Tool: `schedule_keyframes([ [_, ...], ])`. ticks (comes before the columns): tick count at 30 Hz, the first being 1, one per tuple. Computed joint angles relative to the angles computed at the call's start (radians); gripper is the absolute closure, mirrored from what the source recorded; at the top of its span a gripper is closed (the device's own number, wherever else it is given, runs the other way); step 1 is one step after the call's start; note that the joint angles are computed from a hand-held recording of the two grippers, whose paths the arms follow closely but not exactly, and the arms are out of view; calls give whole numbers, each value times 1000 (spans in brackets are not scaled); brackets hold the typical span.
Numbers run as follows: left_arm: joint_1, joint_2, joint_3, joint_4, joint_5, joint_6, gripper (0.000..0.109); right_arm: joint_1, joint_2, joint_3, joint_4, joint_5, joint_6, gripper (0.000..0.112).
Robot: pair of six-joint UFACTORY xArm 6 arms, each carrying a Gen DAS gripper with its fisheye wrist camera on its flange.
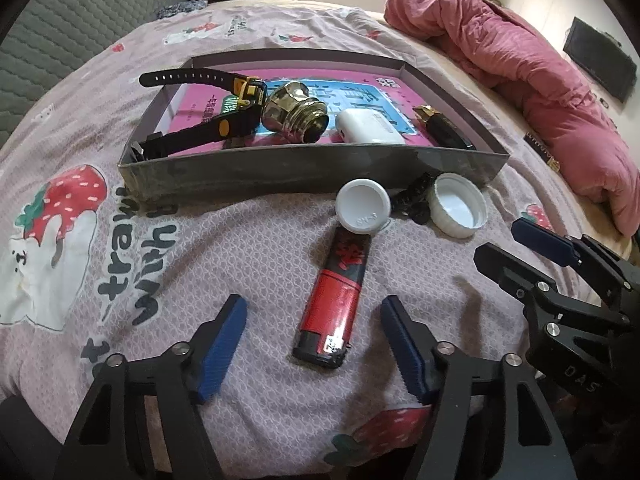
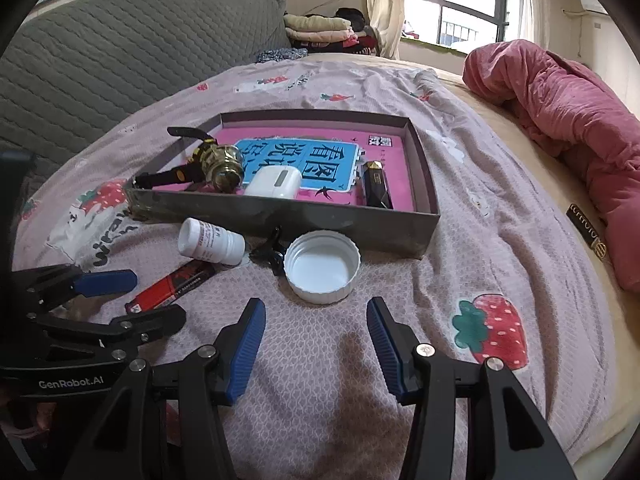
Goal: Organize rigid objects
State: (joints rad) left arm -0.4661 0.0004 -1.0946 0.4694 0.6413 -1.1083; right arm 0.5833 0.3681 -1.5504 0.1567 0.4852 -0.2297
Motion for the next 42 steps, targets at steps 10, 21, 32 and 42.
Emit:
schedule_keyframes([
  [10, 21, 8, 7, -9, -33, 4, 48, -7, 37, -40, -9, 19, 33, 60],
  [21, 30, 26, -11, -21, -30, 33, 50, -1, 58, -60, 22, 14, -4, 60],
  [32, 45, 38, -25, 21, -15, 0, 63, 2, 104, -101, 18, 0, -16, 60],
  [42, 67, 44, -24, 48, -30, -21, 72, 0, 150, -149, 23, -7, -20, 60],
])
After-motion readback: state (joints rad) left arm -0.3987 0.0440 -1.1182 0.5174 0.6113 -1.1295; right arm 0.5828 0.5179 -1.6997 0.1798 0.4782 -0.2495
